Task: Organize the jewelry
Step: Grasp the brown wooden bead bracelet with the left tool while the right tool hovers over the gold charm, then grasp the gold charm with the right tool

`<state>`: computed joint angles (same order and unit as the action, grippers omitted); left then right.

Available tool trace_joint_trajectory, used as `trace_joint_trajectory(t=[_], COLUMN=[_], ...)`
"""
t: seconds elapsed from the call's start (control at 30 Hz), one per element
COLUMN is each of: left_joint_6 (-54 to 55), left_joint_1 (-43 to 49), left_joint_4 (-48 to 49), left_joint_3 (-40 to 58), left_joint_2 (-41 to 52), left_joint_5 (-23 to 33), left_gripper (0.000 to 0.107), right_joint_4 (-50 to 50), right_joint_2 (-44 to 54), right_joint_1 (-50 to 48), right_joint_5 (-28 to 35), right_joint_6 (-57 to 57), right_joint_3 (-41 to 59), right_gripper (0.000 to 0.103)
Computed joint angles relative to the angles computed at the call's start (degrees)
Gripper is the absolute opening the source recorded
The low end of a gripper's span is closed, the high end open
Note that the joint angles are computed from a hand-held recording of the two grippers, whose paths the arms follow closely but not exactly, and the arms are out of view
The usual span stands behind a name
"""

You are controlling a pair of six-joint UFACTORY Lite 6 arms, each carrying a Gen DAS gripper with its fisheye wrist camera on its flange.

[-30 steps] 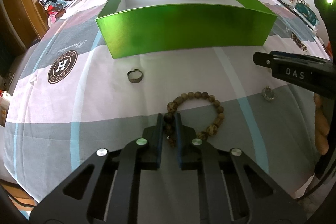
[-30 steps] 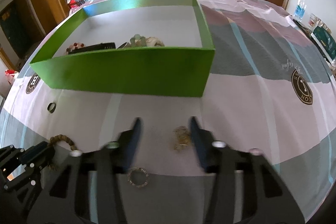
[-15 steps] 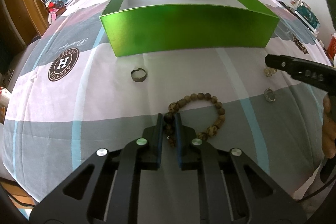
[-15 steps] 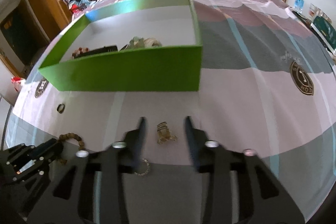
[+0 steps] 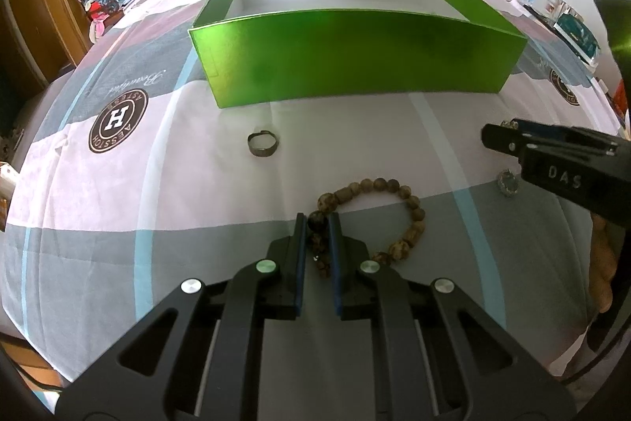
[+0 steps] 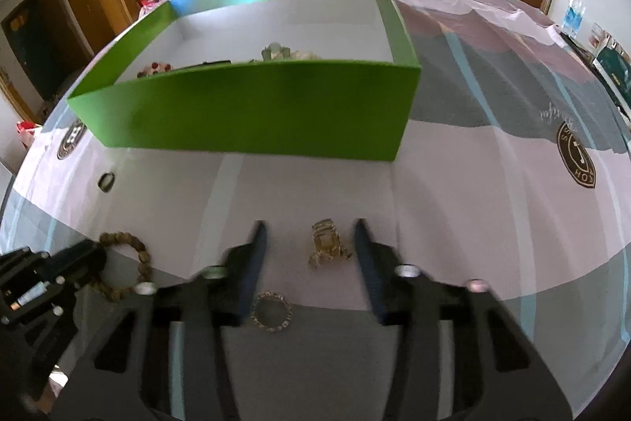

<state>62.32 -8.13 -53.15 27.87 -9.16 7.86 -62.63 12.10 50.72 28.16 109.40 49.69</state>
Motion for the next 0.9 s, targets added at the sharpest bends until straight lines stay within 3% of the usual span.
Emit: trace_joint_trajectory(t=[0.07,0.2,0.47,0.9], left_joint_6=[3.87,8.52,6.92,-3.49], left_joint_1=[0.93,3.22,7.98,7.58], left_joint_4=[-3.16,-6.67,-3.49,5.84], left_joint_3=[0.2,0.98,1.7,5.71], left_joint_2=[0.22,0.89,-4.49,-12.3], left_joint_5=[0.99,3.41,9.3,13.36], left_gripper=[0.011,0.011,0.011,0.011], right_joint_4=[-0.26,-1.53,-2.03,-0.46], right_joint_2=[0.26,0.22,-3.57,-12.76], right_joint_1=[0.27,0.55,1.82,5.93], right_joint_5=[0.44,0.29,3.14,11.54], right_joint_6=[-0.18,0.76,1.89,-0.1], right_joint_3=[0.09,-0.16,-1.8,-2.73], right_gripper=[0.017,0.015,0.014,0.014])
